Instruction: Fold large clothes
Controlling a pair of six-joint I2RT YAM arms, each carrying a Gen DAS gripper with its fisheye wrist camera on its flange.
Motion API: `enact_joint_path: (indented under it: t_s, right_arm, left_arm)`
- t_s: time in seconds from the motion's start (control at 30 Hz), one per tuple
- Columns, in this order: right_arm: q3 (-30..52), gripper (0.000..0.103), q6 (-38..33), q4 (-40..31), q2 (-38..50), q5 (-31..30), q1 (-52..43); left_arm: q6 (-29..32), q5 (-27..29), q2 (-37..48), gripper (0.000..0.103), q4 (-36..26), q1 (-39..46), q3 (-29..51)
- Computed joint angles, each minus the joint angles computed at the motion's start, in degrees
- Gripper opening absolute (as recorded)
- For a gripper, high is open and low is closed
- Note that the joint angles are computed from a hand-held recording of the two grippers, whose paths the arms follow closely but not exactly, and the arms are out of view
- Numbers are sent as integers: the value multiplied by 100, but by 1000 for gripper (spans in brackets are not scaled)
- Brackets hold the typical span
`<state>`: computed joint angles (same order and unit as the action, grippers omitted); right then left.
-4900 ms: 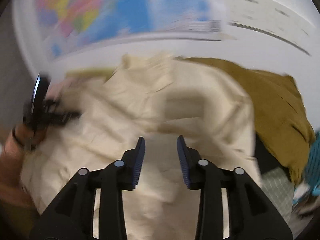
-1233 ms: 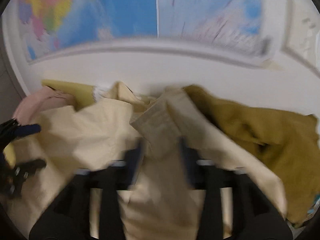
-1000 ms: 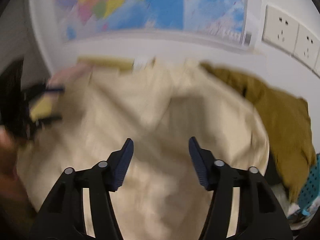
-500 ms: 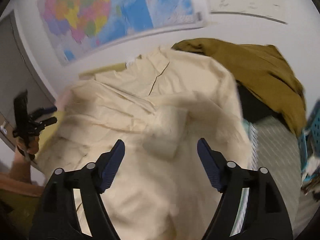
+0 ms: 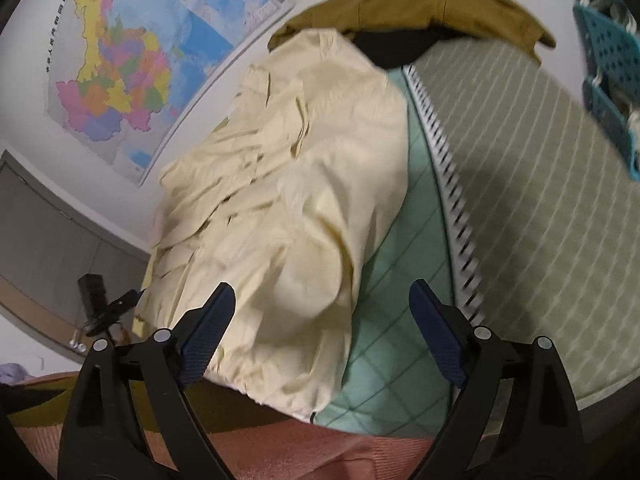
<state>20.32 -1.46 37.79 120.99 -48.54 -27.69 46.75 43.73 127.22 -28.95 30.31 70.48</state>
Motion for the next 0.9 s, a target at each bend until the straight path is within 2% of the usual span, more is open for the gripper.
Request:
enact_joint_path:
  t_s: [0.13,0.17,0.27,0.4,0.6,0.7,0.8,0.87,0.9]
  right_arm:
    - [8,88,166,413,421,-238,189]
    - [-19,89,189,520,475,-281,235]
    - [-93,90,246,695,468,-373,427]
    - [-100,90,287,794,498,-414,660]
    - [-133,90,473,1123,594,-467,838]
    - [-147,90,589,1337,674,-496,892]
    - [-135,89,739,1601,811,-618,926]
    - [-89,80,841,1729,936,-725,922]
    - [-87,75,909,1802,958,-692,961]
  left_arm:
    - [202,-18,294,93,-324,-37,97]
    - [215,6,354,96,-375,-30,117]
    - [409,18,296,96,-432,-4,-17]
    - [805,96,456,96,-1169,159,276]
    - [1129,229,593,96,-1855,67,391]
    - [836,318,471,96,-1432,-87,155]
    - [412,750,894,96,-1786,-174,703]
    - [243,952,1058,96,-1989,-162,951]
    - [66,1030,1028,93,-1835,-156,899]
